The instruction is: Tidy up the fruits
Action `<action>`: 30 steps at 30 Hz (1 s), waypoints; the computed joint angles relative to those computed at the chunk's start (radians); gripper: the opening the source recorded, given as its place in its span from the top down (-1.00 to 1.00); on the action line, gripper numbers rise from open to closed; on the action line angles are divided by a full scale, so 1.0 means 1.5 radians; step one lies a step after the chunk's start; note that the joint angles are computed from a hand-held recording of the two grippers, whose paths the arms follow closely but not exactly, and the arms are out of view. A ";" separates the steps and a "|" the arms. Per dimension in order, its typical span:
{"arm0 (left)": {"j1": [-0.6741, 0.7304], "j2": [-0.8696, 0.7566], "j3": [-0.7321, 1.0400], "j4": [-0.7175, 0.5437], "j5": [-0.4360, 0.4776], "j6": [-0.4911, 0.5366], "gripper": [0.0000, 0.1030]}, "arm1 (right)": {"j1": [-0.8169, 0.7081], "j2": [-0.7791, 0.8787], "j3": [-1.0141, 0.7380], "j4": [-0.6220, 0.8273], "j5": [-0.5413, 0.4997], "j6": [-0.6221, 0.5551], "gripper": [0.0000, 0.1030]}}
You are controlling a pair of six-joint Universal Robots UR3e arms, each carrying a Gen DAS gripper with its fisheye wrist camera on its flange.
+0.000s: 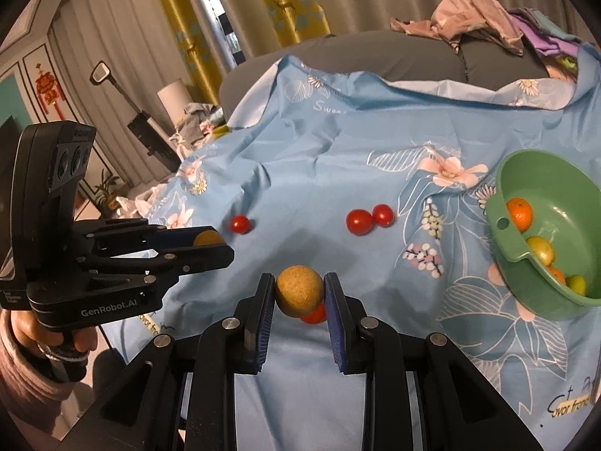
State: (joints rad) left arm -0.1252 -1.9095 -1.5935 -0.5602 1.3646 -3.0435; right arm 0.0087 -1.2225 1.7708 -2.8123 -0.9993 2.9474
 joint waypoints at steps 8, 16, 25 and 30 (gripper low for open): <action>-0.036 -0.035 0.073 -0.025 0.019 0.002 0.50 | -0.031 -0.019 0.033 -0.028 0.016 0.005 0.45; -0.074 -0.099 0.181 -0.069 0.036 0.017 0.50 | -0.071 -0.029 0.057 -0.051 0.026 0.018 0.45; -0.117 -0.193 0.344 -0.146 0.043 0.032 0.50 | -0.126 -0.036 0.095 -0.089 0.043 0.029 0.45; -0.139 -0.248 0.444 -0.191 0.044 0.043 0.50 | -0.159 -0.036 0.107 -0.104 0.059 0.029 0.45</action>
State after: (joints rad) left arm -0.3341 -2.2810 -0.9277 -0.8460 1.4304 -2.9786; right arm -0.2297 -1.2763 1.9319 -2.9684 -0.9102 2.9908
